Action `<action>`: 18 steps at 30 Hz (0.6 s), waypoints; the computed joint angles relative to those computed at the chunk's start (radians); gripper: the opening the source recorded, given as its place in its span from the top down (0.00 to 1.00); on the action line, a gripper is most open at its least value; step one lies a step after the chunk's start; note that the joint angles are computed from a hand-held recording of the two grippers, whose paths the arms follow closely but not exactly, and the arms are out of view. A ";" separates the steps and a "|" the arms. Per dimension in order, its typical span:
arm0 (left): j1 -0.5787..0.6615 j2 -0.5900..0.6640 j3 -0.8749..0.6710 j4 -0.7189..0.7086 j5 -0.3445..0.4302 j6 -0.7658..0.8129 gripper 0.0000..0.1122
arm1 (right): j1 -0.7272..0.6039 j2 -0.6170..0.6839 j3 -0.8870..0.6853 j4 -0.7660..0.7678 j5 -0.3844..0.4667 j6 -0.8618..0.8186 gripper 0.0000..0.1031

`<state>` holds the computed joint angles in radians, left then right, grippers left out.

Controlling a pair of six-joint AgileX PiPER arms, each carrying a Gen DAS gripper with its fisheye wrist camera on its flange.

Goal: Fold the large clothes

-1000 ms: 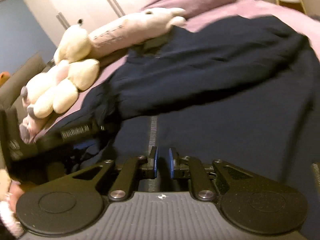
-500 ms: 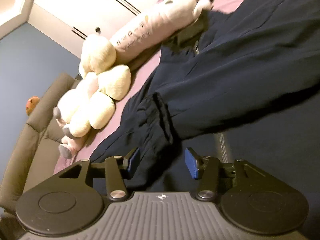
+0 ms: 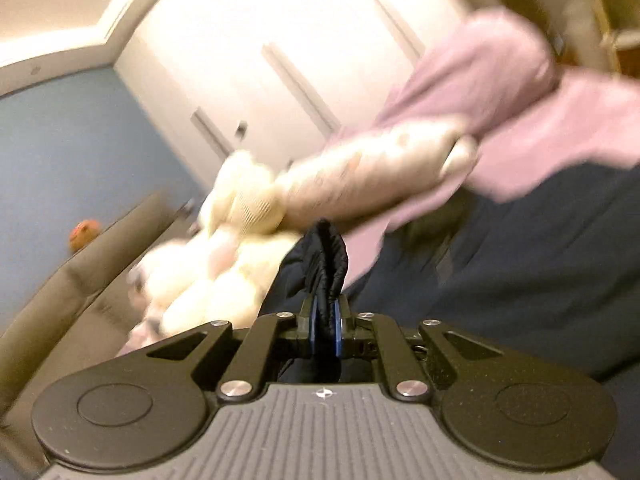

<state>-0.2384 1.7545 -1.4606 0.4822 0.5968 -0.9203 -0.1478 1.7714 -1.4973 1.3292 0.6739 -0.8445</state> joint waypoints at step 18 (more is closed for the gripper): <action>-0.087 0.260 -0.322 -0.051 0.159 0.091 0.32 | -0.285 0.320 -0.246 -0.288 0.066 0.270 0.63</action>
